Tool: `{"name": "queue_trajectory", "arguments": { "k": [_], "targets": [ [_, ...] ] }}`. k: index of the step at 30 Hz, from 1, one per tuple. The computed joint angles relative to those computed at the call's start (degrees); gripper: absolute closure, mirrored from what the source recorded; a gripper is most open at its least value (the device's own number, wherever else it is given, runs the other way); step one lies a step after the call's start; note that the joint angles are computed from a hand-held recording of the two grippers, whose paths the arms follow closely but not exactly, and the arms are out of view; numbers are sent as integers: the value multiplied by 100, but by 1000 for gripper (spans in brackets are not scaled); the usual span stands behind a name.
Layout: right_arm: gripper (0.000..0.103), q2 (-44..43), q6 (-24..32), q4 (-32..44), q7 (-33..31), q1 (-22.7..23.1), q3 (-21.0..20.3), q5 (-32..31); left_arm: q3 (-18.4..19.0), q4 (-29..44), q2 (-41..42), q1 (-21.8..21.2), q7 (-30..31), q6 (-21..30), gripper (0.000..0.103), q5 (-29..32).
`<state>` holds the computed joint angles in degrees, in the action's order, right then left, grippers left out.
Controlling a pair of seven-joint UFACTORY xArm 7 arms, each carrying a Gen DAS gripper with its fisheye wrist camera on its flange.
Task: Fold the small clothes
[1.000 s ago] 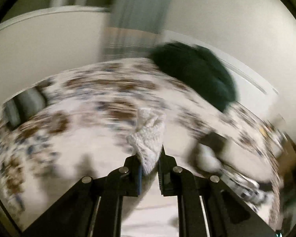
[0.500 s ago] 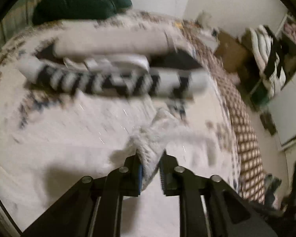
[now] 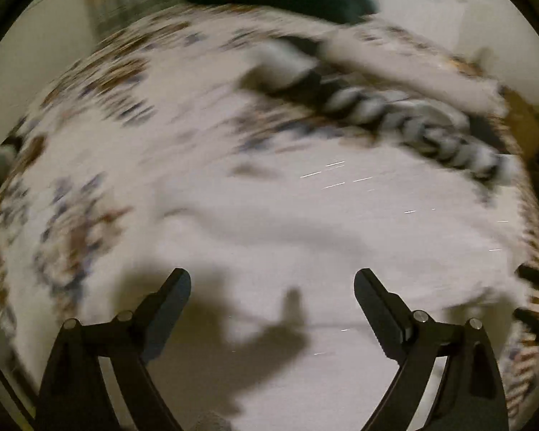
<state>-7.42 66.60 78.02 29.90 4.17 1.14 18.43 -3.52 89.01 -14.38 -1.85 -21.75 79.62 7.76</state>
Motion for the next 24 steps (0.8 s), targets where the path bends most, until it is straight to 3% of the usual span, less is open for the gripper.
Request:
{"name": "queue_trajectory", "arguments": {
  "k": [3, 5, 6, 10, 17, 21, 24],
  "targets": [
    [15, 463, -74, 268, 67, 111, 141, -186, 148, -398, -285, 218, -138, 157, 10, 208],
    [54, 728, -24, 524, 203, 213, 257, -761, 189, -549, -404, 327, -167, 142, 10, 308],
    [98, 859, 130, 720, 250, 263, 291, -996, 193, -606, -455, 378, -185, 131, 10, 374],
    [98, 649, 143, 942, 398, 483, 404, -2080, 230, -625, -473, 519, -270, 126, 10, 410],
    [98, -22, 546, 1013, 425, 267, 259, -2514, 295, -258, -157, 562, -186, -46, 10, 262],
    [98, -277, 736, 674, 326, -49, 44, -2374, 295, 18, 134, 506, -194, -156, 10, 93],
    [98, -430, 680, 194, 264, -249, -165, -1782, 253, 207, 415, 422, -88, -286, 10, 107]
  ]
}}
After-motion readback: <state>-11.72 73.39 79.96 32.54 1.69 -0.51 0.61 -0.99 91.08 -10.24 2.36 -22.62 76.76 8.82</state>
